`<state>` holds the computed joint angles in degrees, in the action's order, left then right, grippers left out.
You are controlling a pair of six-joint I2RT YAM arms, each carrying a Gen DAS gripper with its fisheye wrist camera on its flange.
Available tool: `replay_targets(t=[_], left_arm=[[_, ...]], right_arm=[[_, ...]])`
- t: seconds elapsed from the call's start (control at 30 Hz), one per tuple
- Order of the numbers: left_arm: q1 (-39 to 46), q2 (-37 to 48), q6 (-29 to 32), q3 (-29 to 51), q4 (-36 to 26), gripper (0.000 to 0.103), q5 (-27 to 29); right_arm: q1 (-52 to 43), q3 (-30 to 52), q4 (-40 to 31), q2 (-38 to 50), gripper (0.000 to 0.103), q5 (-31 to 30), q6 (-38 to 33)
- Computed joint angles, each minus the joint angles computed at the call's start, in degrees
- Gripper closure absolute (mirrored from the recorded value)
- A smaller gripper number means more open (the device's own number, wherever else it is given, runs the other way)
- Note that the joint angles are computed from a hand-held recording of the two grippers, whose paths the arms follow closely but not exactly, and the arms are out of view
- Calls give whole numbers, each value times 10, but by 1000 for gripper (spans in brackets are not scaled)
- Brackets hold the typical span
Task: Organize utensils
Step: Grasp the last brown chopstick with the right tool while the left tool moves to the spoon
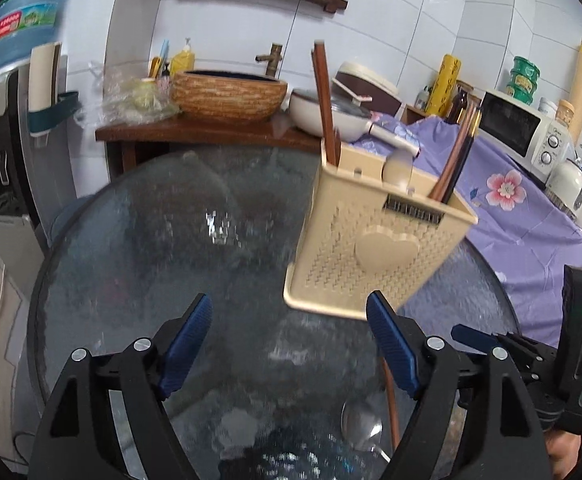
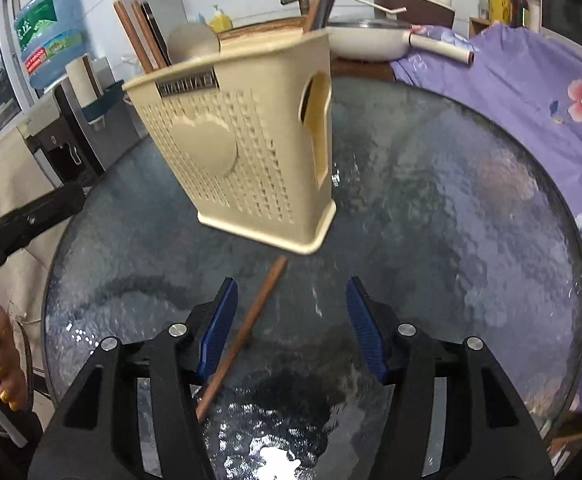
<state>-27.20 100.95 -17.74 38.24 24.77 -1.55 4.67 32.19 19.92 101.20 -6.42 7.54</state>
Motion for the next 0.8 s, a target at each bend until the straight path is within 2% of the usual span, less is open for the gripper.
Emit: replay_targets(t=[0.1, 0.17, 0.3, 0.37, 0.5, 0.8], left_arm=[[-3, 21, -6, -13, 5, 27, 16], [-8, 35, -12, -23, 15, 27, 21], [-10, 52, -23, -35, 29, 27, 26], [-10, 54, -26, -38, 33, 27, 26], [-11, 58, -29, -43, 36, 27, 24], [-15, 55, -37, -52, 40, 27, 14]], right_arm=[[12, 3, -3, 21, 47, -3, 12], [22, 11, -8, 36, 52, 2, 19], [38, 50, -34, 76, 56, 20, 35], [42, 73, -52, 90, 64, 27, 46], [56, 113, -81, 113, 66, 50, 60], [101, 167, -128, 138, 86, 110, 75]])
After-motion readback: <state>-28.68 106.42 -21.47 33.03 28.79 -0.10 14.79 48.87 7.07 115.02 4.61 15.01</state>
